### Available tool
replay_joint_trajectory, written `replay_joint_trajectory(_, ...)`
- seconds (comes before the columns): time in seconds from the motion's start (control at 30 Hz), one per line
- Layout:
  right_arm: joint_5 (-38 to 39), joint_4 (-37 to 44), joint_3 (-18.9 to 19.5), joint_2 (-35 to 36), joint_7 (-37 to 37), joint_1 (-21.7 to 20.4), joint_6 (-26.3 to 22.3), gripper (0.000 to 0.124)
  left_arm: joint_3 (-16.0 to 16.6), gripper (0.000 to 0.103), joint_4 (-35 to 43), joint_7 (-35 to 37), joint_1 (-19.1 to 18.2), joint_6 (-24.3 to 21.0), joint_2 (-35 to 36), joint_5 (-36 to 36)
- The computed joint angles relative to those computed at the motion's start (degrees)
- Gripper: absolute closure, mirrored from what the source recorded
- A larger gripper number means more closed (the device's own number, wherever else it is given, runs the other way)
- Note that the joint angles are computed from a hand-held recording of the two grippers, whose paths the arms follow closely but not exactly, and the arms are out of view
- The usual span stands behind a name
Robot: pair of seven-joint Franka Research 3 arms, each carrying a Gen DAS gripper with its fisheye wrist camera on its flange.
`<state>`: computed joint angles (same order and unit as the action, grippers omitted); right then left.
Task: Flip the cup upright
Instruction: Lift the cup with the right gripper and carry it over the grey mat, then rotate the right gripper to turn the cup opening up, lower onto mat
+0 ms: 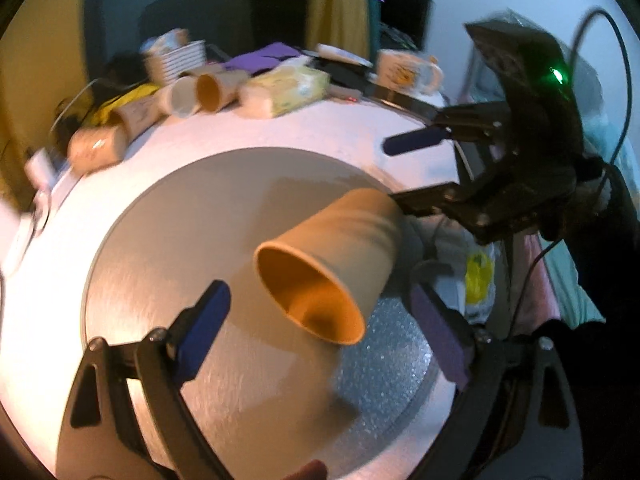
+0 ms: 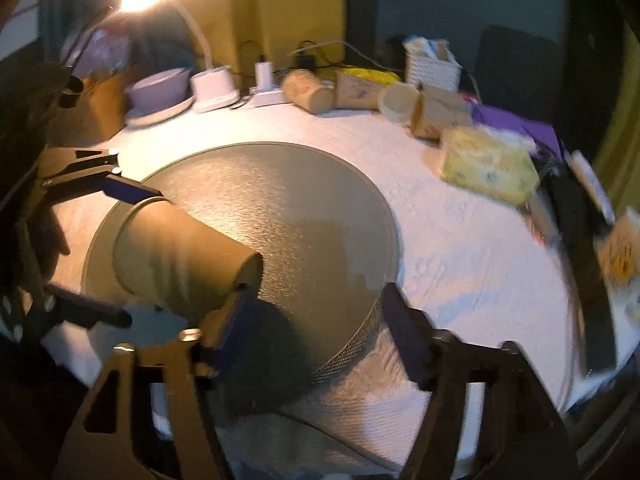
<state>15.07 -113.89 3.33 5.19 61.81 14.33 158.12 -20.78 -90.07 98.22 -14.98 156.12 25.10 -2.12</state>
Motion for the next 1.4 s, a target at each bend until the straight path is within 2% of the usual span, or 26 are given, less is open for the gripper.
replay_joint_trajectory(0.13, -2.51, 1.84, 0.17, -0.22, -3.76, 0.19, -4.66, 0.052, -1.62, 0.011, -7.49, -2.75, 2.63, 6.75, -4.17, -5.34)
replay_joint_trajectory(0.23, -1.99, 2.64, 0.53, -0.55, -6.39, 0.45, -7.69, 0.052, -1.22, 0.011, -12.06, -5.8, 3.18, 11.01, -6.77, -6.36)
replay_joint_trajectory(0.4, -5.25, 3.65, 0.58, -0.69, -6.43, 1.42, -11.79, 0.052, -2.57, 0.011, -17.62, -8.59, 5.77, 16.75, -9.51, -8.46)
replay_joint_trajectory(0.53, -6.18, 5.0, 0.81, -0.75, -7.02, 1.95, -15.05, 0.052, -7.58, 0.011, -21.43, -7.58, 11.03, 21.62, -10.82, -13.77)
replay_joint_trajectory(0.6, -6.14, 6.1, 1.03, -0.73, -7.75, 2.23, -17.2, 0.052, -8.29, 0.011, -23.19, -8.73, 12.1, 23.76, -11.68, -14.13)
replay_joint_trajectory(0.7, -5.65, 7.54, 1.53, -0.69, -9.87, 2.81, -20.44, 0.052, -14.21, 0.011, -25.63, -7.98, 17.99, 26.62, -12.56, -16.13)
replay_joint_trajectory(0.87, -6.69, 11.49, 2.34, 1.74, -10.93, 4.58, -24.41, 0.052, -20.96, 0.011, -29.21, -9.98, 25.05, 30.25, -13.89, -16.01)
replay_joint_trajectory(1.0, -10.04, 16.56, 2.52, 5.57, -9.81, 6.44, -27.51, 0.052, -21.95, 0.011, -32.46, -13.28, 26.71, 33.09, -15.88, -14.45)
replay_joint_trajectory(1.1, -12.28, 20.03, 2.42, 7.99, -9.32, 7.69, -30.3, 0.052, -28.06, 0.011, -34.18, -15.99, 33.33, 34.96, -15.66, -12.14)
replay_joint_trajectory(1.17, -14.37, 23.09, 2.26, 10.15, -8.73, 8.79, -32.71, 0.052, -34.2, 0.011, -35.09, -18.41, 39.87, 36.47, -14.67, -9.22)
replay_joint_trajectory(1.23, -16.15, 26.11, 2.06, 12.24, -8.45, 9.8, -35.27, 0.052, -37.91, 0.011, -35.8, -20.6, 44.02, 37.78, -13.84, -6.28)
replay_joint_trajectory(1.4, -18.74, 33.98, 1.39, 17.49, -7.74, 11.9, -42.99, 0.052, -38.98, 0.011, -36.63, -24.71, 46.1, 39.23, -13.53, -1.72)
